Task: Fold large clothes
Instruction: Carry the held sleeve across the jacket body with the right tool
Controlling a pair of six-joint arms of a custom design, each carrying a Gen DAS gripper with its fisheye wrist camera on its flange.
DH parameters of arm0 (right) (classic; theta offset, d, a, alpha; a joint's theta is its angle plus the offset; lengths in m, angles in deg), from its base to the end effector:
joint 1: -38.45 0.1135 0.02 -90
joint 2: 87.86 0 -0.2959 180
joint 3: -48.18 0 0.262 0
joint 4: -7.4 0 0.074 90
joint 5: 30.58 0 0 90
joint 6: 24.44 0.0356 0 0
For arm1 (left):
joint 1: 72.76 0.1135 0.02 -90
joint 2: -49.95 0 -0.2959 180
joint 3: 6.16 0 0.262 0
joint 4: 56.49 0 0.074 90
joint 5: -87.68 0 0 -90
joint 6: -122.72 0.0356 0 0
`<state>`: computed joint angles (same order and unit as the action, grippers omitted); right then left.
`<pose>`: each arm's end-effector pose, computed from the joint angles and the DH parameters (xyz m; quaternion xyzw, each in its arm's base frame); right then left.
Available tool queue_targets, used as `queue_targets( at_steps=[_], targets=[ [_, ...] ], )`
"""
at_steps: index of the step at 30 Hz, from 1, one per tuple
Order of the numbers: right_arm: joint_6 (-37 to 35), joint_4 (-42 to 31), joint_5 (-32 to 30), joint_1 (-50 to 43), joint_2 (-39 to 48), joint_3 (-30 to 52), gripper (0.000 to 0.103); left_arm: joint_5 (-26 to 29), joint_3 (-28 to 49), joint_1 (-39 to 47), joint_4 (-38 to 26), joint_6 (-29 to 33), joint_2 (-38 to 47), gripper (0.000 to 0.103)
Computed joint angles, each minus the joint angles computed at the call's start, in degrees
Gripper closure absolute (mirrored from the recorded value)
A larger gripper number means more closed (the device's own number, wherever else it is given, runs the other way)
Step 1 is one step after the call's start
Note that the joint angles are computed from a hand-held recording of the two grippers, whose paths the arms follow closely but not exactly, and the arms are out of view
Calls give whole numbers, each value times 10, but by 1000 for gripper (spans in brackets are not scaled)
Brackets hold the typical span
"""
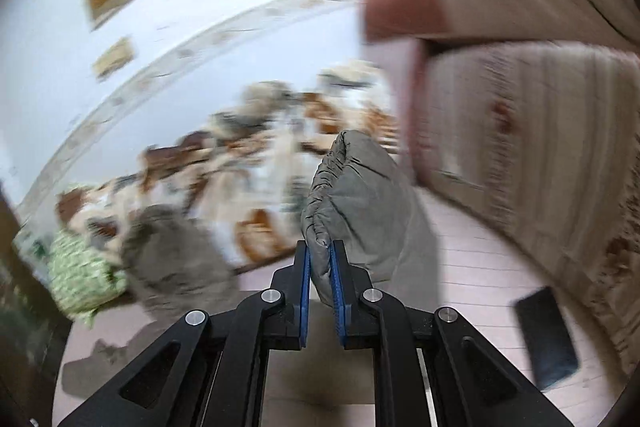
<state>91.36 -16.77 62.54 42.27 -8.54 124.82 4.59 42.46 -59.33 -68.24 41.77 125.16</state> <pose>0.3240 0.0197 0.3425 0.1763 0.8333 0.1114 0.5120 0.2583 0.0573 0.2145 -0.0081 0.8988 0.0316 0.4371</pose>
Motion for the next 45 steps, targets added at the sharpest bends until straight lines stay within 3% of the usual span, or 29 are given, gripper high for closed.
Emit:
queue_targets(
  at_steps=[5, 11, 18, 24, 33, 36, 38, 43, 45],
  targets=[
    [1, 0, 58, 176, 88, 96, 92, 37, 8, 58, -10, 4, 0, 0],
    [8, 16, 62, 307, 252, 191, 92, 62, 22, 109, -19, 9, 22, 0],
    [60, 62, 0, 358, 425, 244, 93, 67, 38, 127, -27, 9, 48, 0],
    [85, 73, -27, 373, 498, 287, 93, 57, 44, 119, -25, 3, 59, 0],
    [112, 103, -76, 364, 514, 277, 92, 34, 57, 103, -19, -10, 77, 0],
    [109, 107, -117, 354, 499, 257, 85, 28, 92, 90, -33, -40, 110, 0],
    [107, 130, -157, 340, 464, 211, 75, 21, 114, 78, -36, -61, 130, 0],
    [117, 230, -179, 289, 332, 24, 68, 38, 194, 44, -64, -73, 208, 0],
    [117, 256, -158, 265, 285, -39, 66, 66, 240, 37, -101, -72, 250, 0]
  ],
)
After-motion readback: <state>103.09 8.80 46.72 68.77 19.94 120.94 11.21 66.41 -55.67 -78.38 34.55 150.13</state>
